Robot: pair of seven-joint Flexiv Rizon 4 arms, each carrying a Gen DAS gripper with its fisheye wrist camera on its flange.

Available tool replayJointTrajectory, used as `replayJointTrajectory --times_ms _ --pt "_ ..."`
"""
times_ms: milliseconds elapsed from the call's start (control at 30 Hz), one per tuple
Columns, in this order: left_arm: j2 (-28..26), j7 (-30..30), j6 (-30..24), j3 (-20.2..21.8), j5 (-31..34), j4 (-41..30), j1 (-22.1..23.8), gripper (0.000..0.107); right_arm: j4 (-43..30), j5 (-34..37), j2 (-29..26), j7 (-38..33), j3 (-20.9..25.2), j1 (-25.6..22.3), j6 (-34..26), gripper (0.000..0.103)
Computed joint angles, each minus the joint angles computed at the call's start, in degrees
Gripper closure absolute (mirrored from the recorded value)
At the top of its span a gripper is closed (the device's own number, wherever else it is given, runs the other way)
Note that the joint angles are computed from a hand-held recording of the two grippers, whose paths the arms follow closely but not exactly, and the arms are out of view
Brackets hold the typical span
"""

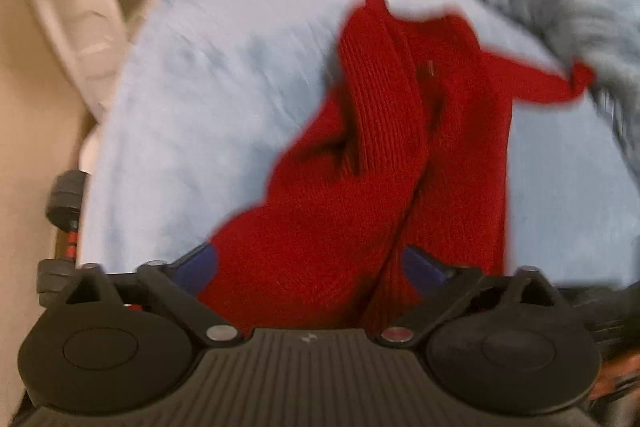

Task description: Fold small clothes

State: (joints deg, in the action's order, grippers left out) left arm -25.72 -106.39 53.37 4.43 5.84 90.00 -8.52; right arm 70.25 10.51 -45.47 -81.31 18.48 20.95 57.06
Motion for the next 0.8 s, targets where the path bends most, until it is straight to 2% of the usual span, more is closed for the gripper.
replayJointTrajectory --times_ms 67,100,133,167,233,267,300,400,467,500,533,600,667,733,800 --pt "-3.40 2.00 -3.12 -1.46 -2.89 -2.31 1.60 0.005 6.26 0.67 5.06 0.57 -1.20 -2.26 2.03 0.095" --pt "-4.89 0.41 -3.13 -1.37 -4.19 -3.01 1.78 0.027 9.86 -0.43 7.64 1.96 -3.35 -2.52 3.58 0.095" --pt "-5.63 -0.36 -2.31 -1.46 -5.23 -2.88 2.05 0.071 13.71 -3.09 9.99 4.34 -6.73 -1.78 5.70 0.095" --pt "-6.30 -0.99 -3.48 -1.48 -6.26 -3.97 2.22 0.079 17.05 -6.21 11.77 7.42 -10.22 -0.98 7.67 0.095" --pt "-6.03 -4.07 -1.61 1.70 -1.83 -5.61 -0.20 0.081 21.21 -11.72 13.31 12.88 -15.78 0.07 11.24 0.096" --pt "-5.74 -5.92 -0.50 4.09 1.97 -7.12 -1.65 0.081 21.34 -13.64 13.25 14.46 -16.94 -0.29 11.14 0.096" --pt "-5.59 -8.41 -0.41 6.38 5.11 -9.17 -2.59 0.081 20.33 -13.32 12.74 15.07 -16.23 -1.60 10.72 0.096" --pt "-7.57 -18.96 -4.78 13.78 14.81 -18.75 -4.59 0.080 19.15 -17.99 11.05 18.61 -17.51 -0.96 11.81 0.096" --pt "-9.17 -24.34 -7.42 16.36 18.85 -23.55 -4.55 0.071 19.72 -19.71 10.94 20.84 -17.17 -1.12 11.37 0.096" --pt "-9.78 -25.71 -9.17 16.62 19.90 -25.31 -4.36 0.057 19.52 -20.25 10.79 21.69 -16.60 -1.54 10.39 0.095" --pt "-9.40 -25.58 -9.47 15.81 20.19 -25.24 -3.78 0.035 19.86 -20.88 11.07 23.35 -16.69 -1.54 9.81 0.094" --pt "-6.45 -24.07 -5.95 12.66 20.13 -20.53 -2.44 0.005 21.10 -20.74 11.86 23.37 -14.72 -3.10 10.12 0.090" --pt "-2.90 -24.49 -0.85 10.65 22.13 -14.01 -2.78 0.004 22.82 -20.63 13.76 22.53 -13.08 -4.28 10.23 0.085" --pt "-0.06 -21.40 0.87 7.30 20.50 -8.07 -2.25 0.004 24.44 -19.83 15.66 20.49 -11.58 -6.17 11.36 0.070" --pt "3.67 -19.11 3.25 4.62 18.10 -0.28 -2.02 0.004 27.55 -19.06 19.75 19.39 -10.78 -7.40 13.47 0.066"
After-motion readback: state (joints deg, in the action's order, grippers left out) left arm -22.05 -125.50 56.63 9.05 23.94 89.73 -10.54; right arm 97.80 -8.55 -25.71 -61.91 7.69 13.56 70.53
